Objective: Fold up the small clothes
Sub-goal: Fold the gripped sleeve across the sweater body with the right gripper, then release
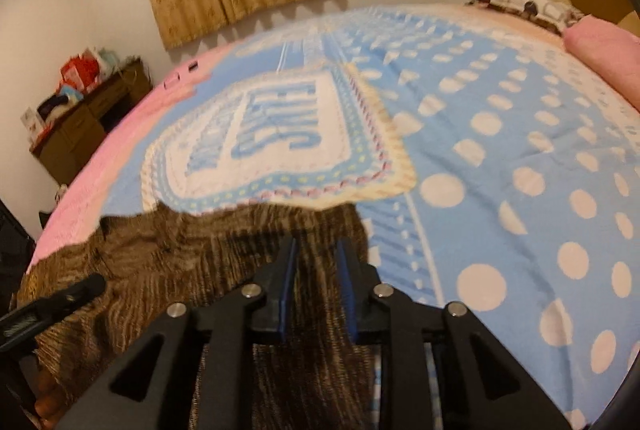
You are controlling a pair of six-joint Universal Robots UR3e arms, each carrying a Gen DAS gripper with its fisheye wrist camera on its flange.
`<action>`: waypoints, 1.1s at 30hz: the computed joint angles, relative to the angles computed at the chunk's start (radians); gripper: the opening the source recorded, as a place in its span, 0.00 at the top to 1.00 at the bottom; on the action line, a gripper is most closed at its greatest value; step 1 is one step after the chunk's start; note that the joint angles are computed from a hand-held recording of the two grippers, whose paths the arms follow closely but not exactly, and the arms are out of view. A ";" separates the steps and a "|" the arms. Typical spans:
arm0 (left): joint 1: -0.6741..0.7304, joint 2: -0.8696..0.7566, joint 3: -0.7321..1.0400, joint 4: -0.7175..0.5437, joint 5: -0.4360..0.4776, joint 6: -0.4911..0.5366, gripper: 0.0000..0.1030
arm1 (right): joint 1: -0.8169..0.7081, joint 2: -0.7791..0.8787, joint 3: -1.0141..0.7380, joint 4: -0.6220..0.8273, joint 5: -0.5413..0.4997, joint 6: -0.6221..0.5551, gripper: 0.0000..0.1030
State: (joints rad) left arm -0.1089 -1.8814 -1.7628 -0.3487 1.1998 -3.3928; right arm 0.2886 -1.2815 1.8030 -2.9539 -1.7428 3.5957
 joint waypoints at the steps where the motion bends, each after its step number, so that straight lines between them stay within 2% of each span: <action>1: -0.002 0.006 -0.002 -0.007 0.004 0.003 0.75 | 0.005 -0.004 0.011 -0.018 -0.016 0.010 0.72; 5: 0.005 0.036 -0.012 -0.052 -0.007 0.009 0.73 | -0.015 -0.009 0.037 -0.060 -0.012 0.026 0.66; 8: 0.050 0.042 -0.060 -0.006 -0.117 -0.011 0.56 | -0.016 -0.005 0.035 -0.054 -0.009 0.031 0.66; 11: 0.029 0.027 -0.045 0.017 -0.088 -0.021 0.56 | -0.014 -0.007 0.033 -0.045 -0.016 0.026 0.66; 12: 0.012 0.017 -0.031 0.022 -0.060 -0.007 0.66 | -0.014 -0.007 0.033 -0.046 -0.017 0.027 0.66; 14: 0.004 -0.005 -0.002 0.002 -0.063 0.010 0.97 | -0.020 -0.018 0.059 -0.073 -0.017 0.037 0.66; 16: 0.019 -0.008 -0.010 0.020 -0.107 0.004 0.97 | -0.033 -0.038 0.095 -0.107 -0.009 0.054 0.66; 18: 0.020 0.017 -0.035 0.073 -0.065 0.006 0.97 | -0.043 -0.072 0.128 -0.115 -0.014 0.074 0.66; 21: 0.056 0.051 -0.079 0.149 -0.063 -0.020 0.97 | -0.042 -0.112 0.132 -0.077 -0.025 0.053 0.66; 24: 0.040 0.038 -0.051 0.135 0.011 -0.001 0.97 | -0.035 -0.108 0.083 -0.023 -0.015 0.019 0.66; 27: -0.006 -0.019 0.019 0.090 0.097 0.031 0.97 | -0.016 -0.049 -0.020 0.057 0.007 -0.019 0.60; 29: -0.028 -0.060 0.087 -0.004 0.146 0.042 0.96 | 0.008 0.024 -0.124 0.140 0.000 -0.062 0.50; 30: -0.025 -0.075 0.114 -0.044 0.141 0.038 0.95 | 0.019 0.069 -0.185 0.200 -0.010 -0.085 0.39; 31: -0.014 -0.070 0.109 -0.037 0.130 0.025 0.95 | 0.028 0.123 -0.246 0.255 -0.026 -0.100 0.38; 32: -0.007 -0.064 0.112 -0.051 0.121 0.017 0.95 | 0.013 0.164 -0.285 0.312 0.004 -0.101 0.38; 33: 0.004 -0.050 0.112 -0.078 0.112 0.007 0.95 | -0.003 0.163 -0.282 0.305 0.026 -0.078 0.36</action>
